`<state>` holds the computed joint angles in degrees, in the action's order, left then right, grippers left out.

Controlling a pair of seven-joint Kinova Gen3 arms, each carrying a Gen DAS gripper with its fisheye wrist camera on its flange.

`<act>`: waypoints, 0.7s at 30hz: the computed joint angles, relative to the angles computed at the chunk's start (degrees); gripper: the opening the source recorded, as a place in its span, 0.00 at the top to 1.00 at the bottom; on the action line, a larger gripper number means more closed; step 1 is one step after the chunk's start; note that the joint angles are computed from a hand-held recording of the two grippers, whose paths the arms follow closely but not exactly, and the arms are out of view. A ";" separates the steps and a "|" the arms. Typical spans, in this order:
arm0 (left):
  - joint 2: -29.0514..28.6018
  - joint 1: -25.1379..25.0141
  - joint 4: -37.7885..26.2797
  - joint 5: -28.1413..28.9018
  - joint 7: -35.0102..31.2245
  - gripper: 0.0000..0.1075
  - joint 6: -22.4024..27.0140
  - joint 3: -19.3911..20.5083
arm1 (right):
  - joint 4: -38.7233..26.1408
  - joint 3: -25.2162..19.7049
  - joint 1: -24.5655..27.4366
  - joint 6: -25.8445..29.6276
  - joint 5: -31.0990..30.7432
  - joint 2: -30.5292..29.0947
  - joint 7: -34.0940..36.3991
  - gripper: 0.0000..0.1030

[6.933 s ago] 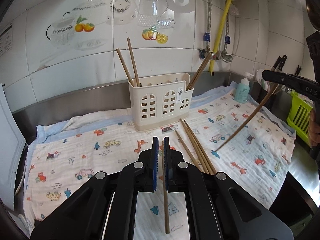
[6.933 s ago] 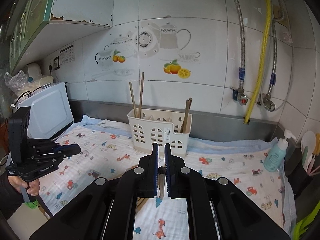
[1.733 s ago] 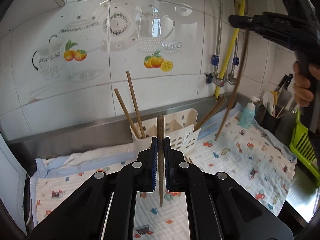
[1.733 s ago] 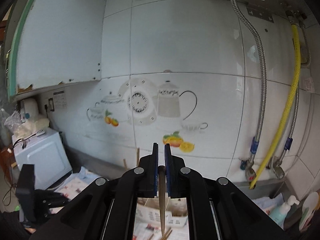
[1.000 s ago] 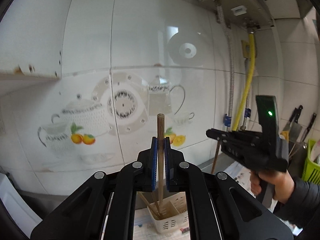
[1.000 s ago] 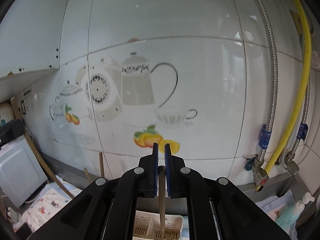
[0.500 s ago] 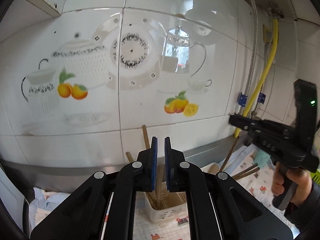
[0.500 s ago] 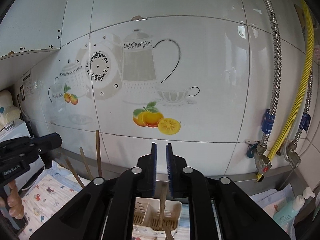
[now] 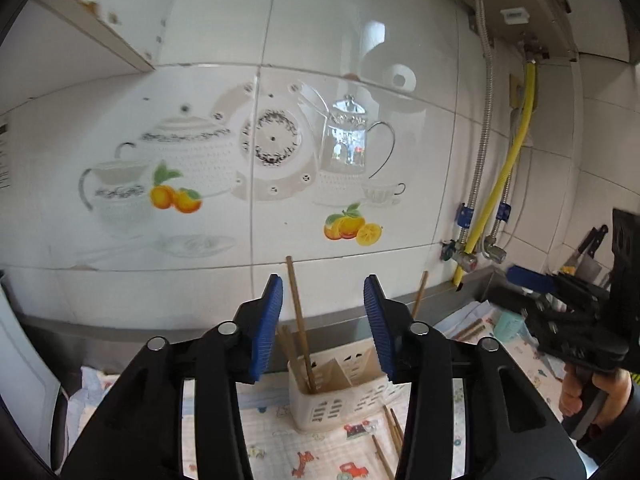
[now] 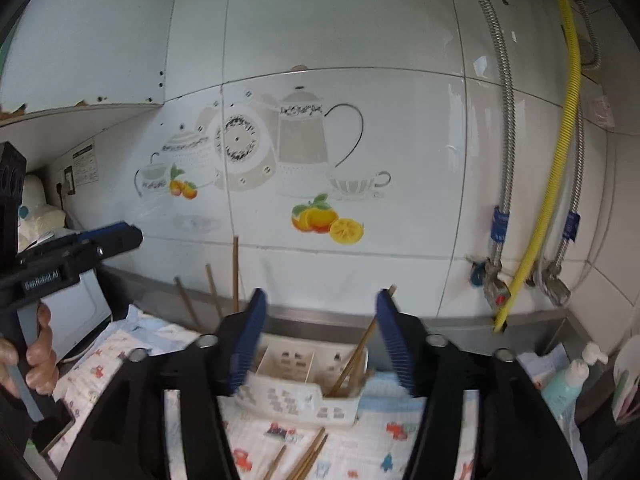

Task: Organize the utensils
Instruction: 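Open the right tool over the holder while the left tool opens too, then move both open tools back over the remaining chopsticks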

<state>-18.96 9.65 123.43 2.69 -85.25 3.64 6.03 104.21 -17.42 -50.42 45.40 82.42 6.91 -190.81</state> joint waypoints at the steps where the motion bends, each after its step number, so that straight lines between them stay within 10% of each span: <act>1: -1.03 0.13 0.94 0.07 0.09 0.60 0.14 -0.11 | 1.15 -0.60 -0.78 1.10 -0.35 -0.43 -0.84 0.38; 21: -21.81 -7.12 20.28 0.57 4.38 0.21 6.10 5.94 | 10.54 -5.20 -16.43 14.85 -13.64 7.24 -17.22 0.17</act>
<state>-40.78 2.53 143.71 3.26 -80.87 9.74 11.97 114.75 -22.63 -66.84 60.25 68.78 14.15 -208.03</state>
